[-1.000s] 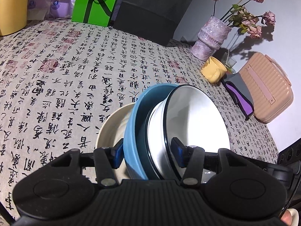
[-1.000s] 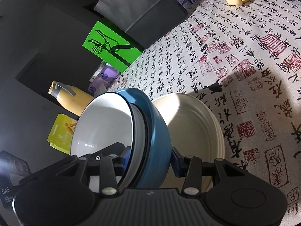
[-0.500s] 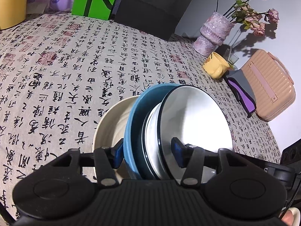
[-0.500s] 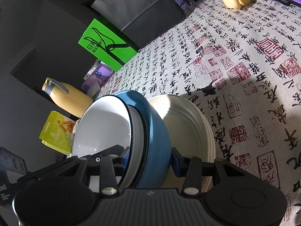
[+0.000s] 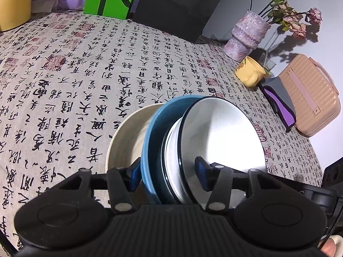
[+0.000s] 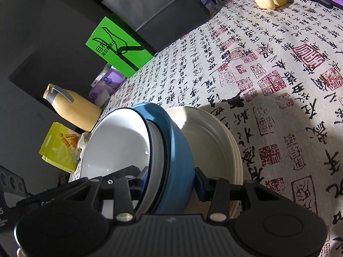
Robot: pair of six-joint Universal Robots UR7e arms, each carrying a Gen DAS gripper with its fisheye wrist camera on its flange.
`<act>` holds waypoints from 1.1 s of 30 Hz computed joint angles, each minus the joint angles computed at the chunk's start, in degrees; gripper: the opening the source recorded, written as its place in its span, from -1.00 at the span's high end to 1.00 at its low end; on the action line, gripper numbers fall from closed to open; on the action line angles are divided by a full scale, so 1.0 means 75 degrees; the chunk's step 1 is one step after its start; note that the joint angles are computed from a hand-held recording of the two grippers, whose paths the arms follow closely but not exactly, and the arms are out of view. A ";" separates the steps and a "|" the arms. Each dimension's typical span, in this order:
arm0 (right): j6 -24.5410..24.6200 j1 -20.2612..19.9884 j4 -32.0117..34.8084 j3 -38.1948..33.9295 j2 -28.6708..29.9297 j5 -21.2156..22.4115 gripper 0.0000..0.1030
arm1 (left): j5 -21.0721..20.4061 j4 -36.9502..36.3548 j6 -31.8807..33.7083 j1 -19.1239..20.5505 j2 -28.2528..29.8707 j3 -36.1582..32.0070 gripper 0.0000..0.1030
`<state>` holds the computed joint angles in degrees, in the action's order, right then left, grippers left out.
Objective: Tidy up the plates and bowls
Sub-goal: 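Lower the blue bowl stack onto the cream plates with both grippers, then open both grippers and release the blue bowl on the plates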
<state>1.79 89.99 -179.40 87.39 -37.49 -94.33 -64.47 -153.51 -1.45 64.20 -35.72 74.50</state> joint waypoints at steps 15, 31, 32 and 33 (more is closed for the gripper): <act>-0.0326 0.0007 -0.0460 0.0276 -0.0124 -0.0029 -0.29 | 0.0067 -0.1062 0.0438 -0.0062 -0.0264 0.0586 -0.54; -0.1638 0.0408 -0.3069 0.1472 -0.0312 -0.0860 -1.00 | 0.0576 -0.4227 0.1272 -0.0307 -0.0964 0.2449 -1.00; -0.1846 0.0459 -0.3324 0.1557 -0.0285 -0.1000 -1.00 | 0.0620 -0.4520 0.1369 -0.0329 -0.0986 0.2591 -1.00; -0.2029 0.0501 -0.3573 0.1652 -0.0264 -0.1106 -1.00 | 0.0662 -0.4813 0.1482 -0.0349 -0.1007 0.2740 -1.00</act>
